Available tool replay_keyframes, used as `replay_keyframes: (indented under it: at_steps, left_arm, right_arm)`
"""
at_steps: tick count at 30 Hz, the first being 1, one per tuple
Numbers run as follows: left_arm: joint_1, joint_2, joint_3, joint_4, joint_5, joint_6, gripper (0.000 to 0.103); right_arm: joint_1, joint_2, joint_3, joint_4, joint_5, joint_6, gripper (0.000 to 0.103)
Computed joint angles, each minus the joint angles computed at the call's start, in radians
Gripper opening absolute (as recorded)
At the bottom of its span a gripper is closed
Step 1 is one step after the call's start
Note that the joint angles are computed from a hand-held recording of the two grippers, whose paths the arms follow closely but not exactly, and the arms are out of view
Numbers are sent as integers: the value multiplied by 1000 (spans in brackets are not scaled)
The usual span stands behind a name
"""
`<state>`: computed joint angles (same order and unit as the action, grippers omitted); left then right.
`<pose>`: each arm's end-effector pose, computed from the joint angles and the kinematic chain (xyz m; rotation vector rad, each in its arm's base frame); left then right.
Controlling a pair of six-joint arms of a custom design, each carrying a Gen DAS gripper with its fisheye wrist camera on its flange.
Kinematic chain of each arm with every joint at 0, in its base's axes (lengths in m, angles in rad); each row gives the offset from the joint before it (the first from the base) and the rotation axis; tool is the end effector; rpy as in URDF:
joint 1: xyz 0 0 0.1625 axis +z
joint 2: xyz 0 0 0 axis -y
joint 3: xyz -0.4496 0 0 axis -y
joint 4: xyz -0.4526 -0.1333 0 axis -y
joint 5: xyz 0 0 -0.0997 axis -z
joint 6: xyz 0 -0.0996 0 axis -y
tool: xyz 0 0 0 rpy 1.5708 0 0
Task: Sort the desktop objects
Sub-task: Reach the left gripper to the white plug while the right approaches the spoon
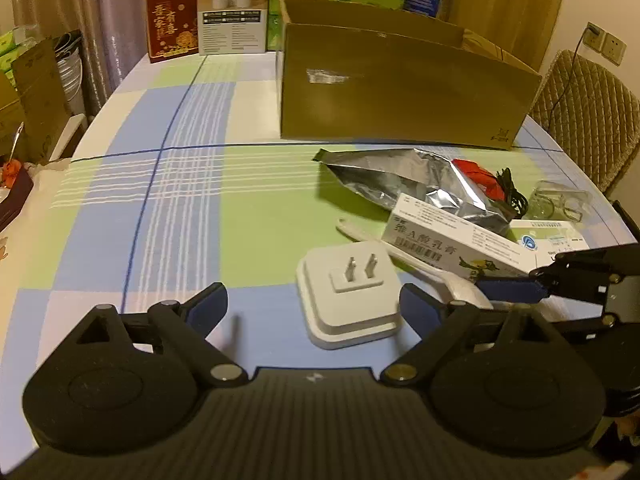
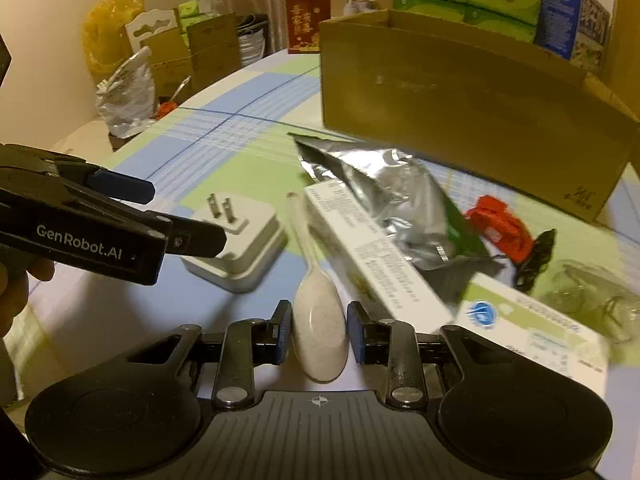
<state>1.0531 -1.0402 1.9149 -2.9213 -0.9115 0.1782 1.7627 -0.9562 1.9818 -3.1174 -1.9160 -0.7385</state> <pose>-0.1491 -0.6544 0.1787 0.6509 2.3966 -0.7346 0.2174 -0.5966 0.1112 1.0670 -2.3973 0.5494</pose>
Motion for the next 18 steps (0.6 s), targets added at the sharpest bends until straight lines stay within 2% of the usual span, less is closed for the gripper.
replay_keyframes:
  at_steps: [6,10,14,18]
  left_arm:
    - [1,26,-23,25,-24,-1,83]
    - [0,41,-37,47,-13,-3,79]
    - [5,37,-39,65,-8,-18,64]
    - [4,32,-32,49,28,-17,64]
  right_arm:
    - [2,5,1,-12,-7,-29,26]
    - [3,5,0,-11,-21,-45,27]
    - [2,0,1,-1,-22,-36,27]
    - [4,1,-1,5,-23,-39,30]
